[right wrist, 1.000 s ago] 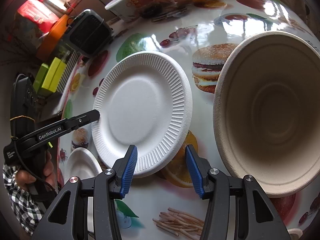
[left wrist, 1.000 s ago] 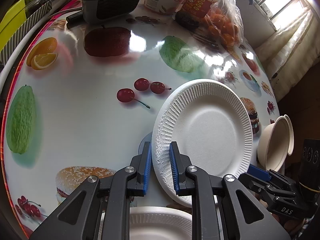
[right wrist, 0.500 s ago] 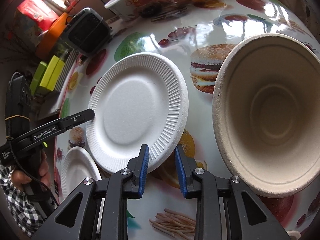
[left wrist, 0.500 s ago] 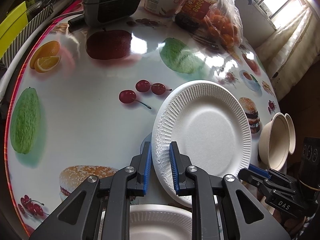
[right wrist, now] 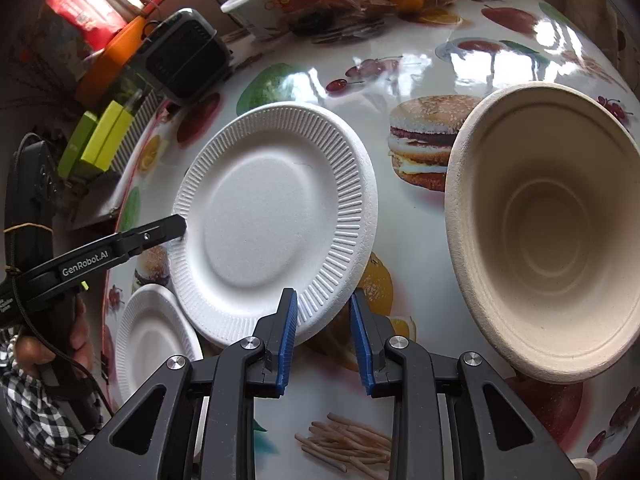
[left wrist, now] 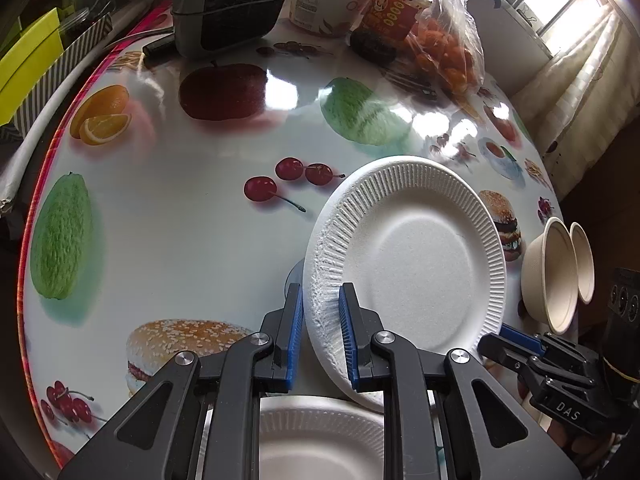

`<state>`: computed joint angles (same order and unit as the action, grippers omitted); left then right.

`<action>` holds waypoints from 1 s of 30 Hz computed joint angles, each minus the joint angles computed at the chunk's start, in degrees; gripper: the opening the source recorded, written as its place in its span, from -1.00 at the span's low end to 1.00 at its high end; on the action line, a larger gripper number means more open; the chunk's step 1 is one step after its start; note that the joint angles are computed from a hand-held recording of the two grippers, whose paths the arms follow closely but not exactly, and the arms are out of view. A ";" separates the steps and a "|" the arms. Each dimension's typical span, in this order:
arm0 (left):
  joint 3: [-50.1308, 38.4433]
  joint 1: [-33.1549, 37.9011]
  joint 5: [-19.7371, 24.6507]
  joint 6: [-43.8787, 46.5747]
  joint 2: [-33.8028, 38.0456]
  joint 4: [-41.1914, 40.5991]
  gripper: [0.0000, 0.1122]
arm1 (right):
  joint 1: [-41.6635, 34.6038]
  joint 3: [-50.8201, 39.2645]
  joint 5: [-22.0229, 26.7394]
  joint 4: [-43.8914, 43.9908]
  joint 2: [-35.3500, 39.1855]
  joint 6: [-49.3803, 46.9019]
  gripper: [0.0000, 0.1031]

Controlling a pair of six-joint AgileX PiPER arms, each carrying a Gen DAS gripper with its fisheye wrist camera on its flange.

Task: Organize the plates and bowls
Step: 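Lift both held white plates and carry them over the plate stacks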

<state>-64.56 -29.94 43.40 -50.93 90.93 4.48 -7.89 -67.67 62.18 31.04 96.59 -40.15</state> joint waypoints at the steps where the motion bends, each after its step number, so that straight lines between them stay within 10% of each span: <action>1: -0.06 -0.35 0.35 -0.52 -0.19 0.67 -0.66 | 0.05 0.15 -0.14 0.06 -0.19 -0.27 -0.49; 30: 1.18 -5.02 4.07 -8.40 -5.98 7.01 -0.66 | -1.67 2.69 1.51 1.87 -5.90 -4.74 -0.49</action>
<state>-63.39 -34.96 47.47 -59.33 84.95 11.49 -9.56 -64.98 63.69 32.91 90.70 -44.89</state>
